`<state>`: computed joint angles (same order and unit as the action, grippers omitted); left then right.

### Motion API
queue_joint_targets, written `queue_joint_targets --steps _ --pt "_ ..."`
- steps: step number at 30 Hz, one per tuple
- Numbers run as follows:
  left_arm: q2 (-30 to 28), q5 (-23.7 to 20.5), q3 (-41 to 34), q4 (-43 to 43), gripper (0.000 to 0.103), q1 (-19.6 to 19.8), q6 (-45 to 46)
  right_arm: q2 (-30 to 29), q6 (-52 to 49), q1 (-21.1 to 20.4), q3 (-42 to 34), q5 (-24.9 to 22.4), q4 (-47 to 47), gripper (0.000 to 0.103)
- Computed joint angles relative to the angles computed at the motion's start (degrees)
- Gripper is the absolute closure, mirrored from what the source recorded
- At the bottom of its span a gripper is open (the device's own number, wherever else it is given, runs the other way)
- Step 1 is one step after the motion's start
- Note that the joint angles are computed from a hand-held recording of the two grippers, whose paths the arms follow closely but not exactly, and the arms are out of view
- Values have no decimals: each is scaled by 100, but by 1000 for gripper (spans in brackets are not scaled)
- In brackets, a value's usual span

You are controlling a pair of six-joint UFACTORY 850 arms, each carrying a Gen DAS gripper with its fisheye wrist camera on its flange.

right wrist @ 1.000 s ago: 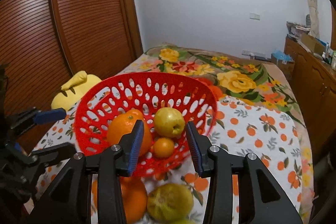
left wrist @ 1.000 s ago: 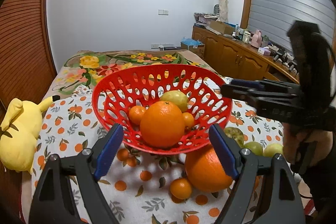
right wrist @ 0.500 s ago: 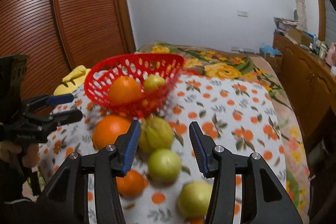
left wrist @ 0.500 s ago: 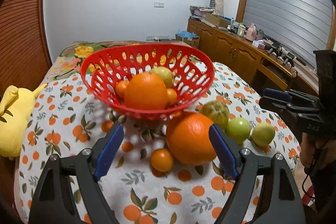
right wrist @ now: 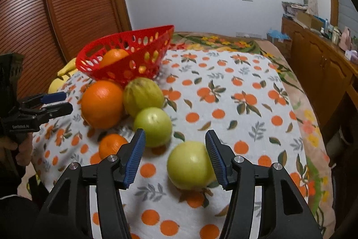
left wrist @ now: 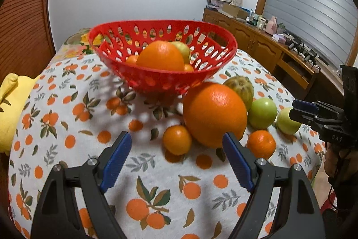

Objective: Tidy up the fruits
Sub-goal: 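Withdraw both tools from the basket, moving the right tool toward a pale green fruit, then close the right tool on the pale green fruit while the left tool grasps a tangerine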

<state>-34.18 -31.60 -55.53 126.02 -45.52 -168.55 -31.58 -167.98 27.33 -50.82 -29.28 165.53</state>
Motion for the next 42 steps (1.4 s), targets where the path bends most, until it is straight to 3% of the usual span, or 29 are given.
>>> queue_joint_targets --steps 5,10,17,34,37,42 --pt "-50 28 18 242 30 17 -199 11 -130 -36 103 -46 140 44" --pt "-131 131 -22 480 50 72 -356 6 -124 -76 125 -30 162 43" --pt "-237 354 -169 473 63 162 -210 -99 31 -126 72 42 53 43" --pt "-349 490 -264 794 68 269 -417 -249 140 -111 -6 149 -84 43" --pt "-367 465 -292 772 74 238 -336 -275 73 -96 -33 200 -34 51" --pt "-356 405 -274 641 75 194 -275 -266 43 -94 3 138 8 51"
